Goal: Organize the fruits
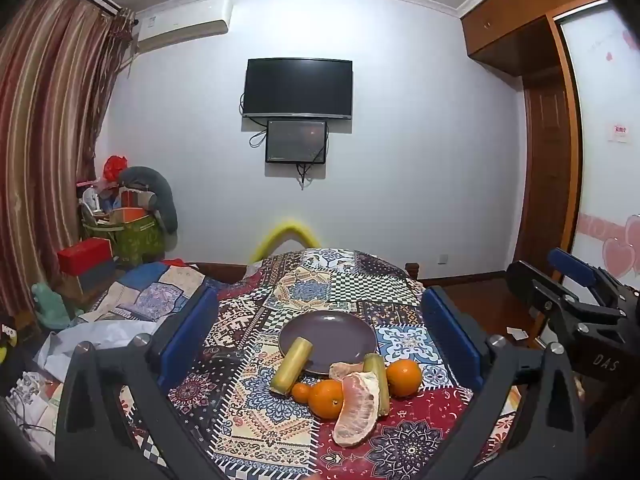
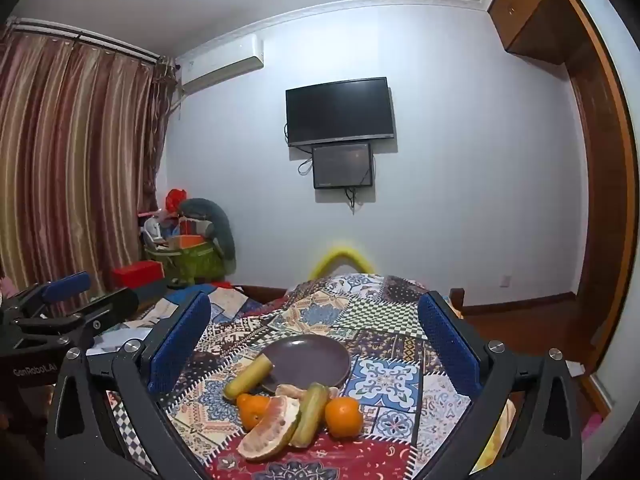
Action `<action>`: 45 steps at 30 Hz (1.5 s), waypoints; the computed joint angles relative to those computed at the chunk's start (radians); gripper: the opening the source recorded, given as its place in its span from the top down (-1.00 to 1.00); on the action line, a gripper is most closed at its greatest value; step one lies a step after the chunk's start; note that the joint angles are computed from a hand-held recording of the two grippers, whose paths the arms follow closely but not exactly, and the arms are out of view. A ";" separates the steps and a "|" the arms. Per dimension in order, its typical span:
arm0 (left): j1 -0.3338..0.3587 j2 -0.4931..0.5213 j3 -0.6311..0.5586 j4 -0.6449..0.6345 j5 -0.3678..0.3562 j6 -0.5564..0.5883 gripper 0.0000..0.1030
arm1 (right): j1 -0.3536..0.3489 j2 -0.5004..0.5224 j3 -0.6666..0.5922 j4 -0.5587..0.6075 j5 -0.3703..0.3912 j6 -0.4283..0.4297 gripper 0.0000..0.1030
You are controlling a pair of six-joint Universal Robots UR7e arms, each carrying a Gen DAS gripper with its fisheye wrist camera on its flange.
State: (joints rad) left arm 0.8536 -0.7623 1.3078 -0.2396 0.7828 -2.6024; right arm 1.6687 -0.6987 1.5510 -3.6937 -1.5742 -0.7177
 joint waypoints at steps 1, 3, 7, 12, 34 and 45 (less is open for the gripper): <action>0.000 -0.001 0.005 -0.011 -0.001 0.010 -0.99 | 0.000 -0.001 0.000 0.003 0.000 0.003 -1.00; -0.001 0.000 0.001 -0.006 -0.004 0.013 -0.99 | 0.001 -0.003 0.002 0.010 -0.003 0.006 -1.00; 0.000 0.014 -0.014 -0.013 -0.006 0.016 -0.99 | 0.005 -0.010 0.010 0.019 -0.008 0.012 -1.00; -0.001 0.015 -0.012 -0.033 -0.005 0.032 -0.99 | 0.012 -0.005 0.031 -0.039 -0.008 -0.019 -1.00; -0.004 -0.003 0.015 -0.054 0.019 0.035 -0.99 | 0.010 -0.012 0.032 -0.032 0.003 -0.015 -1.00; -0.006 -0.014 0.040 -0.075 0.027 0.041 -0.99 | 0.015 -0.014 0.038 -0.035 0.002 -0.016 -1.00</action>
